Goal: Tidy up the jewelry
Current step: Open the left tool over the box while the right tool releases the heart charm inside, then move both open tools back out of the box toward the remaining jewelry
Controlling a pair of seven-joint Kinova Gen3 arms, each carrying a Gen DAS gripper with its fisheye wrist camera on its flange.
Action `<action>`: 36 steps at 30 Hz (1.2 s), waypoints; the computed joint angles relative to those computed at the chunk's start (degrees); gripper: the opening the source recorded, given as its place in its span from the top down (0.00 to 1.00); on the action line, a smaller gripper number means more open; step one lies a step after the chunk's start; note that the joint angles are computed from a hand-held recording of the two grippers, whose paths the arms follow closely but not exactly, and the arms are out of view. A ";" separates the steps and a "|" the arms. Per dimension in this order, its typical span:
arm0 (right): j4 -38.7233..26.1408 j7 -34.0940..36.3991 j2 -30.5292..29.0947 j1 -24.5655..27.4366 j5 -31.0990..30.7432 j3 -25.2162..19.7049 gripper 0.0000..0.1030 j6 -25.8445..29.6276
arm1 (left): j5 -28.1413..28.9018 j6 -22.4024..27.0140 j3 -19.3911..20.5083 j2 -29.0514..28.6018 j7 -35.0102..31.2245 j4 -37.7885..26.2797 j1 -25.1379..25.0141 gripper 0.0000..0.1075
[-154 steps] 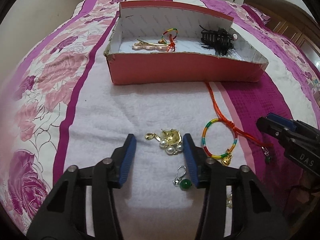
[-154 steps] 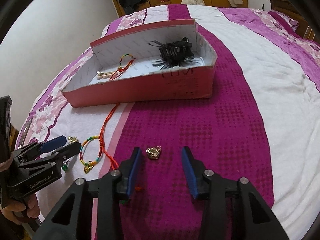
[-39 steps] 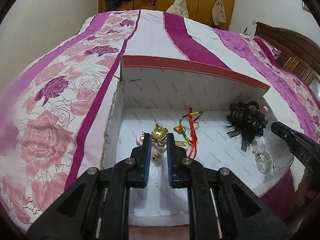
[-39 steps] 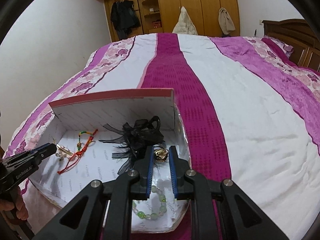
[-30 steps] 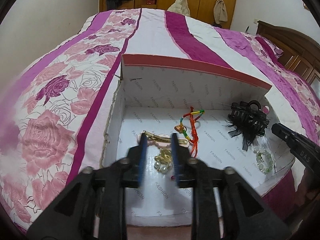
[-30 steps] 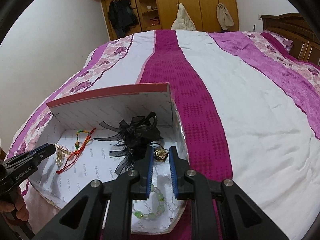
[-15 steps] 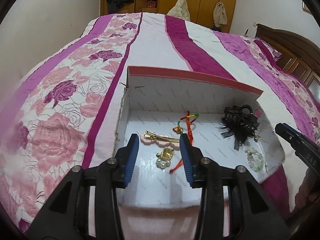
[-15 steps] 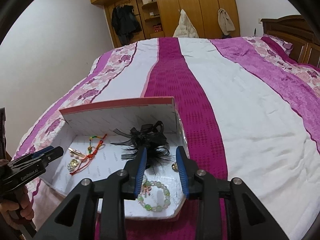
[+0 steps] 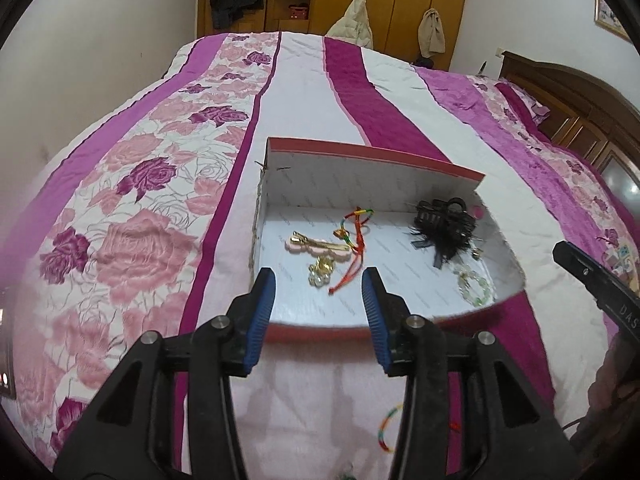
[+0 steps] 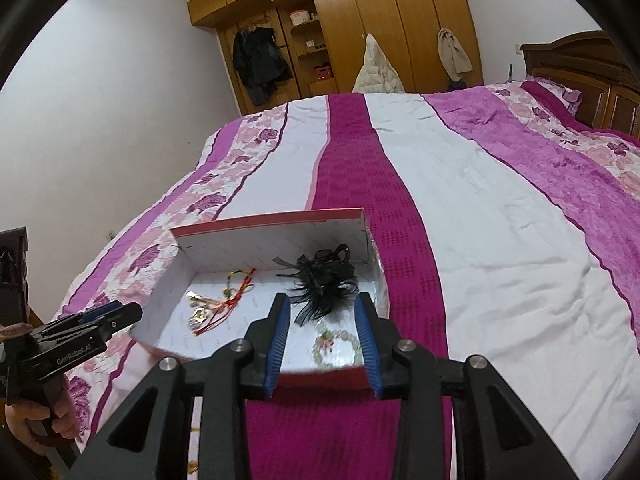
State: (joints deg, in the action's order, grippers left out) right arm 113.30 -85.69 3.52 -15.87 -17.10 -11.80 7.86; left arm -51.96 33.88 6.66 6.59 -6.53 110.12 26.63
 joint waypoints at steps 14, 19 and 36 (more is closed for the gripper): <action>6.52 -2.72 -8.09 -5.58 -0.20 3.84 0.65 1.75 | 6.01 1.87 4.96 -5.17 -1.62 5.15 -0.38 0.65; 8.41 -7.33 -9.62 -5.59 3.37 3.02 0.65 2.48 | 5.50 2.16 6.36 -5.64 0.14 6.98 -0.10 0.65; 11.21 -17.81 -9.99 -5.74 11.89 0.57 0.65 4.29 | 9.62 -0.32 5.82 -2.15 -4.33 8.65 3.31 0.65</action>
State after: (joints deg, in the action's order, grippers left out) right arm 124.51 -103.50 -6.48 -21.61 -5.21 -11.23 12.16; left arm -42.33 33.56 12.47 4.44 -10.86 118.77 29.94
